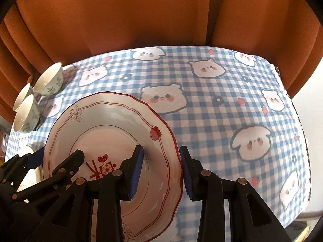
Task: Organize plates and bowls
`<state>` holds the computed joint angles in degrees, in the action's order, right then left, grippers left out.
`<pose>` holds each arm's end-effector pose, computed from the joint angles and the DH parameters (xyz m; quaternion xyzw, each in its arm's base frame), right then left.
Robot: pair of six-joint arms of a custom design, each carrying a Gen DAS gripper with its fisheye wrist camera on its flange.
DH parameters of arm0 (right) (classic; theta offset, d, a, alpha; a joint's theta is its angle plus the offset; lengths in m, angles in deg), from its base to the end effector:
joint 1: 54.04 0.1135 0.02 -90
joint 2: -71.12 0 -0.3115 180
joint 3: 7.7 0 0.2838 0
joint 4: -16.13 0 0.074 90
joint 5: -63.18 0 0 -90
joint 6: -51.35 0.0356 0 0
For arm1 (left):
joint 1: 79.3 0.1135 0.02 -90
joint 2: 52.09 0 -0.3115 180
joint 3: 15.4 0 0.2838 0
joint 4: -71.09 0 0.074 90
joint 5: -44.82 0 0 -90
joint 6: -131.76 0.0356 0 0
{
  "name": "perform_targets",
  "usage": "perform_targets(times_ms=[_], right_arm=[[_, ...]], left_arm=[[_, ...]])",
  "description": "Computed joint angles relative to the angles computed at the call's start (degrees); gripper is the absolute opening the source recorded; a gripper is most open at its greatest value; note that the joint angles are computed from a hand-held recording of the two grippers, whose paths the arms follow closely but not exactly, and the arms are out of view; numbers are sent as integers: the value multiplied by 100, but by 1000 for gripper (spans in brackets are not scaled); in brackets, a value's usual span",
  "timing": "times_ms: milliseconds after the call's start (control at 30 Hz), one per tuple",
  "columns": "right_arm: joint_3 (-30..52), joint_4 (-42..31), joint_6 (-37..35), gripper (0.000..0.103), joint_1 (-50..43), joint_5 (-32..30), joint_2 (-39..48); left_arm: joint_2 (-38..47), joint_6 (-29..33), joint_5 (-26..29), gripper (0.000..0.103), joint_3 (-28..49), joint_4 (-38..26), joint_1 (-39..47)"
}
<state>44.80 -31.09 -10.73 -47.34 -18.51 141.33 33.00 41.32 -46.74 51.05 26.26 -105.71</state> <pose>0.2302 0.0219 0.2213 0.1947 0.9541 -0.0031 0.2277 0.2792 -0.1376 0.2351 0.2156 0.9490 -0.0404 0.2262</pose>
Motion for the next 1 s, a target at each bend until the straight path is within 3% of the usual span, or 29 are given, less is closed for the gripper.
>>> perform_targets(times_ms=[433, 700, 1000], right_arm=[[848, -1056, 2198, 40, 2247, 1122, 373], [1487, -1382, 2996, 40, 3157, 1451, 1017], [2271, -1429, 3595, 40, 3904, 1453, 2022]], left_arm=[[-690, 1528, 976, 57, -195, -486, 1616], [-729, 2431, 1535, 57, -172, -703, 2749], [-202, 3534, 1899, 57, 85, -882, 4064]])
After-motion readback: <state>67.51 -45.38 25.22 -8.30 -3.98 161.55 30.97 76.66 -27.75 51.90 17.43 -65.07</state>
